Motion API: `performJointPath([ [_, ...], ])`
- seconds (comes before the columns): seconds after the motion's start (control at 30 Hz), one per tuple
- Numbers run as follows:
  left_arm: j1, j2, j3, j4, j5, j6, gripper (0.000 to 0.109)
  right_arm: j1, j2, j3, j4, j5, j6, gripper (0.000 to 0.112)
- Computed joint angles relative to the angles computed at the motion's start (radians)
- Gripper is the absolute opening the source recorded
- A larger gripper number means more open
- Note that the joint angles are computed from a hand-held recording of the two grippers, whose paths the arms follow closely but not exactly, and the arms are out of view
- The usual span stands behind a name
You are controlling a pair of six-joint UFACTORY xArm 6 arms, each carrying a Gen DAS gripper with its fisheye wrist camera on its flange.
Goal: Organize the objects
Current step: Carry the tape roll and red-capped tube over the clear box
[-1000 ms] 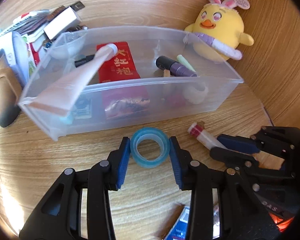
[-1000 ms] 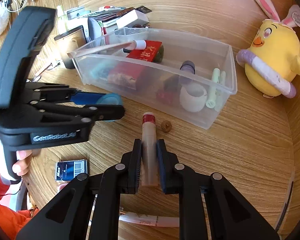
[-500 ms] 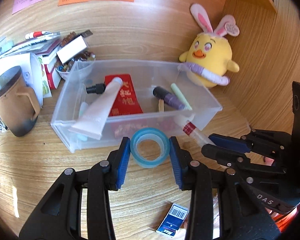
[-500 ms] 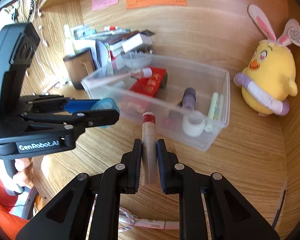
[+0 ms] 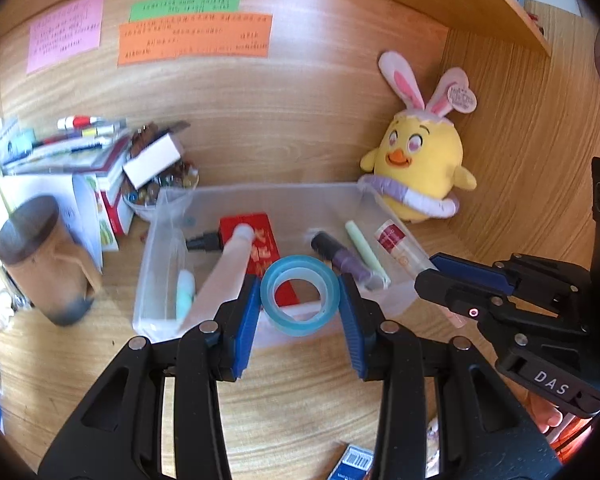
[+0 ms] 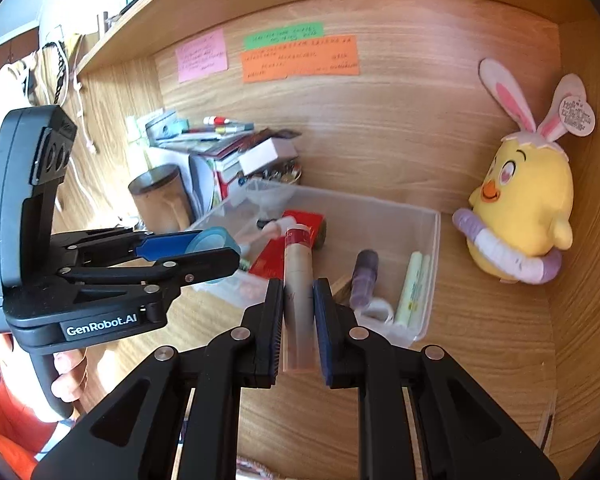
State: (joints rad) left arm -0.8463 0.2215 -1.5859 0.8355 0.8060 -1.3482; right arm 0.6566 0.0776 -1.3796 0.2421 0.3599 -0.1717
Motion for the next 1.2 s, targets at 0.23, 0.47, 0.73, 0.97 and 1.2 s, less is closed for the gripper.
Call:
performJointPath([
  [0.23,0.019,0.033,-0.065,0.006,0.006,0.030,0.039,-0.022,0.059,-0.087,-0.061,0.005,0.068,0.014],
  [0.47,0.047,0.081,-0.132,-0.019,0.001,0.077,0.039,-0.045,0.139,-0.194,-0.135,0.039,0.143,0.014],
  [0.73,0.083,0.153,-0.200,-0.126,-0.002,0.168,0.039,-0.062,0.244,-0.321,-0.203,0.109,0.212,0.014],
  [0.97,0.106,0.203,-0.231,-0.183,0.009,0.194,0.039,-0.064,0.324,-0.402,-0.265,0.169,0.261,0.014],
  [1.2,0.120,0.242,-0.248,-0.244,0.004,0.239,0.039,-0.067,0.373,-0.448,-0.337,0.212,0.314,0.014],
])
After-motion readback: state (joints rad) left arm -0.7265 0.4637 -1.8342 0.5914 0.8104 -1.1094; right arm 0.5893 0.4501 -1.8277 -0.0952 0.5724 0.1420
